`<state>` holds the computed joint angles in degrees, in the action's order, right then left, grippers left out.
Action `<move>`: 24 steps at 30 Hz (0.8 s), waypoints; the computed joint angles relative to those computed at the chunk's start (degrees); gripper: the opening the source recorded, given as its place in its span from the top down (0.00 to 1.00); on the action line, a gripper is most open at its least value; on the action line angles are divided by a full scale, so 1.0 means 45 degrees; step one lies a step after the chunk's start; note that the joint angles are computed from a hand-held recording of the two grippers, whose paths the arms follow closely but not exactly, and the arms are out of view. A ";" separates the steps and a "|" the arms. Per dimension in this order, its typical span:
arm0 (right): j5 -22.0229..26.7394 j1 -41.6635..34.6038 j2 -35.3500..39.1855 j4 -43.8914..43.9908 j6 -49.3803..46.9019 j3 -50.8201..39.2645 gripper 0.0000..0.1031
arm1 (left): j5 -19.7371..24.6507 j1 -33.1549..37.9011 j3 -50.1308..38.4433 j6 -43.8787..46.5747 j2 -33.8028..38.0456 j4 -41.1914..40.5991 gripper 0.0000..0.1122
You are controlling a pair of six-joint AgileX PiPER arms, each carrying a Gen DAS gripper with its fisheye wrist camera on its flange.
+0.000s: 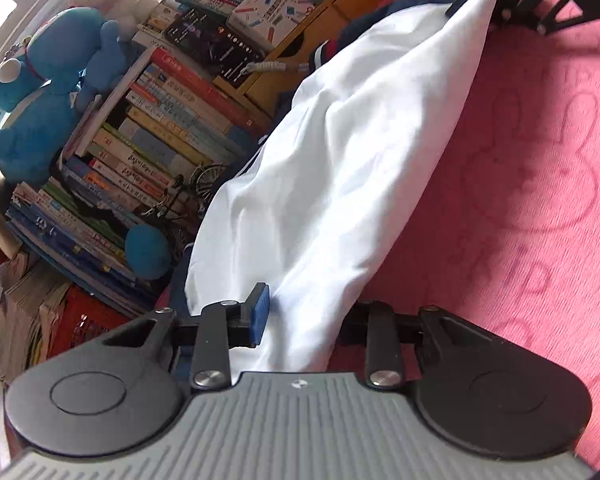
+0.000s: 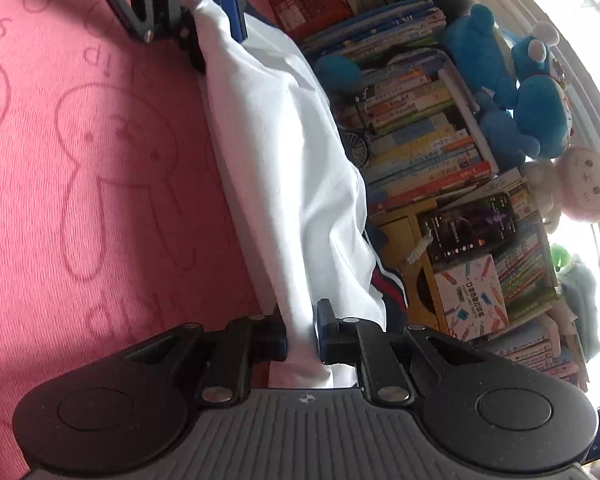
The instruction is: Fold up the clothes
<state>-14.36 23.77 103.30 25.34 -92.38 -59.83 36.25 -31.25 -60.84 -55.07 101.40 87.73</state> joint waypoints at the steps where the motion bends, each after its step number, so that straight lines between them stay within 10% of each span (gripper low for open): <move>1: -0.0101 -0.0211 -0.0011 -0.0048 -0.0110 0.0111 0.86 | 0.0236 0.0156 0.0073 0.0003 -0.0030 -0.0134 0.75; 15: -0.1583 -0.0952 0.1039 0.0746 -0.1661 -0.0169 0.81 | 0.1637 0.0288 0.0119 -0.1343 0.0321 0.0809 0.90; 24: -0.5068 -0.1031 -0.0203 -0.1561 -0.1794 0.1805 0.92 | 0.2644 -0.0402 0.1586 -0.1761 -0.2395 0.1473 0.95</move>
